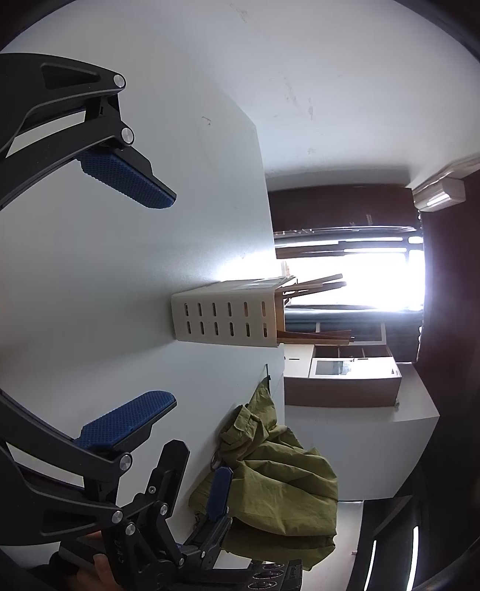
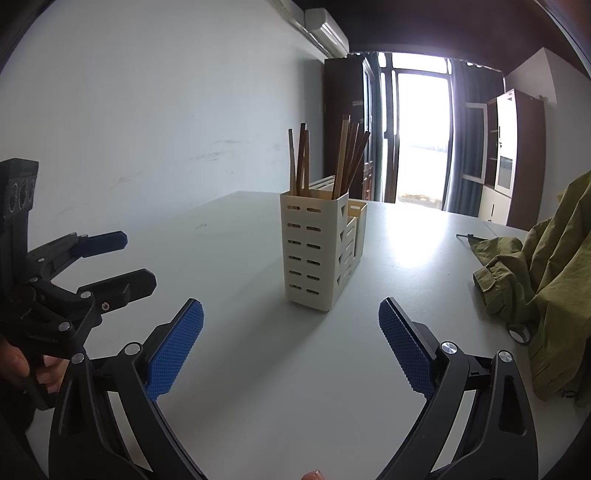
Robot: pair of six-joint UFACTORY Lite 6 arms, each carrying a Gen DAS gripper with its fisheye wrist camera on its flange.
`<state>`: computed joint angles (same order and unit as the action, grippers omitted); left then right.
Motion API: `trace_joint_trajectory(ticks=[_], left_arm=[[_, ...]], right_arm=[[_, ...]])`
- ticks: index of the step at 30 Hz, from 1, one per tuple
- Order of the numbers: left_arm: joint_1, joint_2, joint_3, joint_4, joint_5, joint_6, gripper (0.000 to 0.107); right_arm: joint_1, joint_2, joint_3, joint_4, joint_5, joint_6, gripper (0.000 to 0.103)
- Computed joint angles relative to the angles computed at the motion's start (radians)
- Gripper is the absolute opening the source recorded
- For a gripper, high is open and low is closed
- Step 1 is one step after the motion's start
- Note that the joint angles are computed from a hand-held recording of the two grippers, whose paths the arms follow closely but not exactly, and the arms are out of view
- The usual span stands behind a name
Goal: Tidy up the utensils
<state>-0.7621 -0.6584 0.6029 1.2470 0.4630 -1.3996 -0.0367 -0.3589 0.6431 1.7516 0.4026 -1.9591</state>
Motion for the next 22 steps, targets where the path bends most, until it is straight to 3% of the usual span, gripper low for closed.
trace_joint_trajectory(ticks=[22], left_arm=[[-0.004, 0.025, 0.007, -0.012, -0.014, 0.004, 0.097]], right_arm=[[-0.005, -0.003, -0.002, -0.008, 0.002, 0.002, 0.097]])
